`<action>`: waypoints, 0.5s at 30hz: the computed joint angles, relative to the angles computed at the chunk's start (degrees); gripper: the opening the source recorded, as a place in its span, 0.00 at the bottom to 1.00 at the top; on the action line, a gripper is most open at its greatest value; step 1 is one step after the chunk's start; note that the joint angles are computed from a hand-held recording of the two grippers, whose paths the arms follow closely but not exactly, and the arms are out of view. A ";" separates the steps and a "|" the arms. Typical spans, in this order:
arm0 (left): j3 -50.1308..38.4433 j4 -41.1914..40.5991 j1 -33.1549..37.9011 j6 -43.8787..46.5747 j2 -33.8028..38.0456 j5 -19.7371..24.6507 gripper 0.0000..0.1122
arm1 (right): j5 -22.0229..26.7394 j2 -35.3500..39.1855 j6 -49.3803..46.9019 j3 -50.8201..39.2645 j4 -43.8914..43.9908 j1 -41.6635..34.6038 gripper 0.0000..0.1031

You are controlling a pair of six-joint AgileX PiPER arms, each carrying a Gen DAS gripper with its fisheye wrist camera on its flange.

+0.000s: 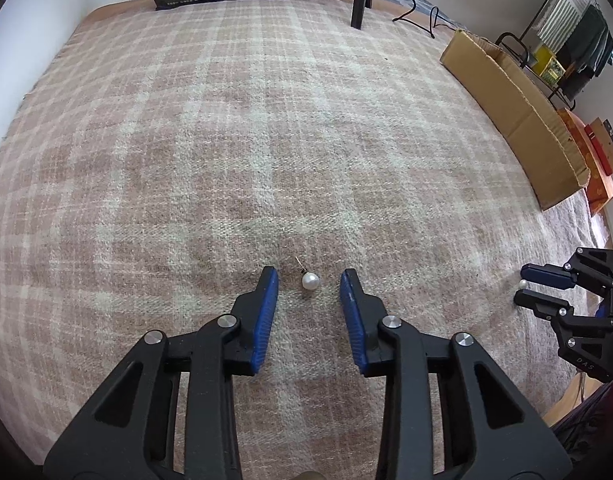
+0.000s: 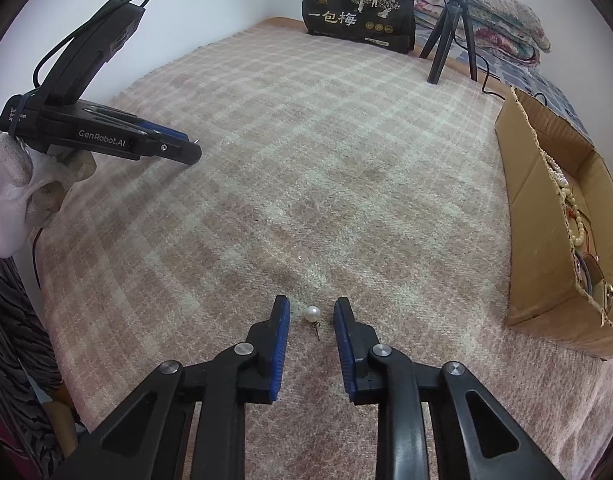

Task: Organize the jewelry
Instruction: 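Close left tool on one pearl earring while right tool grips the other earring, then lift and carry both pearl earrings over the box with both tools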

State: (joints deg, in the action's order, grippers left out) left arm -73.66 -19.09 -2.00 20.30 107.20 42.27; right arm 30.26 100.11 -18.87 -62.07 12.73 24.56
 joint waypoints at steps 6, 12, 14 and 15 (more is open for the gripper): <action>-0.04 1.25 -0.36 -0.48 0.19 -0.73 0.20 | 0.51 0.10 -0.72 -0.22 0.60 0.34 0.12; 0.37 1.92 -0.51 -0.14 0.04 -1.46 0.06 | 0.91 0.06 -1.25 -0.34 1.36 0.22 0.08; 0.53 2.02 -0.55 -0.16 -0.09 -1.77 0.06 | 0.91 -0.08 -1.73 -0.25 1.79 0.11 0.07; 0.61 2.02 -0.51 -0.09 -0.16 -1.86 0.06 | 0.89 -0.19 -1.77 -0.21 1.87 0.12 0.07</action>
